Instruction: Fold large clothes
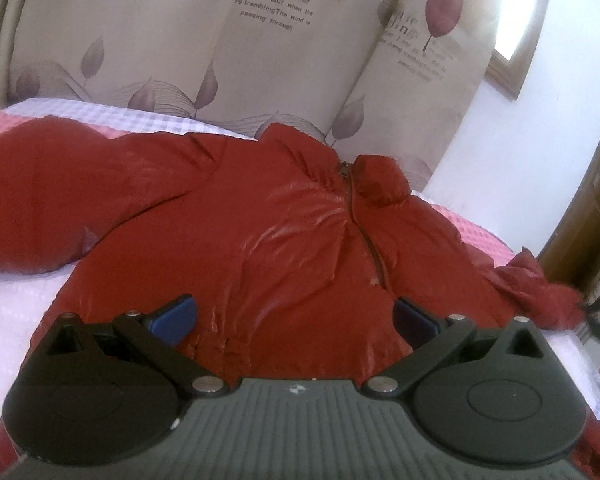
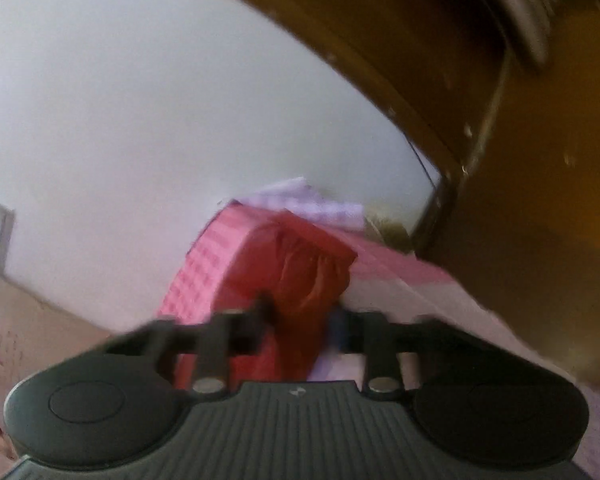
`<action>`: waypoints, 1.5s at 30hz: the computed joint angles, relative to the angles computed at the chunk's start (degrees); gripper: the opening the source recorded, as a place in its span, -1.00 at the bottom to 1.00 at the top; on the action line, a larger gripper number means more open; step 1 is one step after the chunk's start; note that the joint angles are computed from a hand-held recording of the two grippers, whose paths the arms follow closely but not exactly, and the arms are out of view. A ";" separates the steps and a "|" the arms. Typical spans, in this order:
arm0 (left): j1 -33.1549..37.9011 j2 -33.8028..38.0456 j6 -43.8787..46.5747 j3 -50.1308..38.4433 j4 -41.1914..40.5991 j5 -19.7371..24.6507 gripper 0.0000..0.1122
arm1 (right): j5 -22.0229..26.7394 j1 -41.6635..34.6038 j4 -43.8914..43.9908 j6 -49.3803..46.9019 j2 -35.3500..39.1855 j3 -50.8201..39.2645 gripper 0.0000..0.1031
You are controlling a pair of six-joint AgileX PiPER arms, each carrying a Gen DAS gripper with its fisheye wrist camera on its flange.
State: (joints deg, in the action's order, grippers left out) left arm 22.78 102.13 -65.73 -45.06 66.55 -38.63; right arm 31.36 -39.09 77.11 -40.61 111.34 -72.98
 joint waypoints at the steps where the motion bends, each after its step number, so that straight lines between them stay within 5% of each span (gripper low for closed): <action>1: 0.20 0.05 0.37 0.23 -0.14 -0.37 0.83 | -0.66 0.51 2.76 -2.47 -1.29 0.71 -0.77; 5: 2.27 -0.65 -1.26 0.82 1.92 -3.42 0.83 | -1.64 4.98 13.98 -12.79 -10.70 3.60 -0.78; 11: 10.65 -3.40 -10.85 2.13 9.80 -13.78 0.83 | -6.45 21.75 16.09 -15.09 -19.96 -3.89 -0.78; 20: 22.59 -8.94 -8.00 4.72 14.41 -23.40 0.84 | -18.62 54.86 16.42 -16.45 -8.41 -19.67 -0.78; 28: 27.22 -6.76 -7.44 4.20 16.48 -25.88 0.84 | -23.76 69.55 -26.01 23.25 5.55 -25.33 -0.79; 34: 27.09 -2.89 -10.46 2.54 16.56 -24.23 0.84 | -19.08 73.18 -57.50 49.81 13.26 -28.42 -0.79; 42: 30.36 -0.52 -17.52 -1.92 20.78 -25.20 0.84 | 0.14 77.21 -76.13 56.91 25.46 -47.21 -0.72; 45: 32.50 0.80 -21.70 -4.48 22.07 -24.04 0.84 | 3.64 78.85 -81.87 58.20 26.94 -49.73 -0.72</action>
State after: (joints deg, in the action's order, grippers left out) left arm 55.28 102.93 -87.43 -49.54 88.62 -62.67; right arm 35.01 39.76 -4.76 17.59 138.28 -122.71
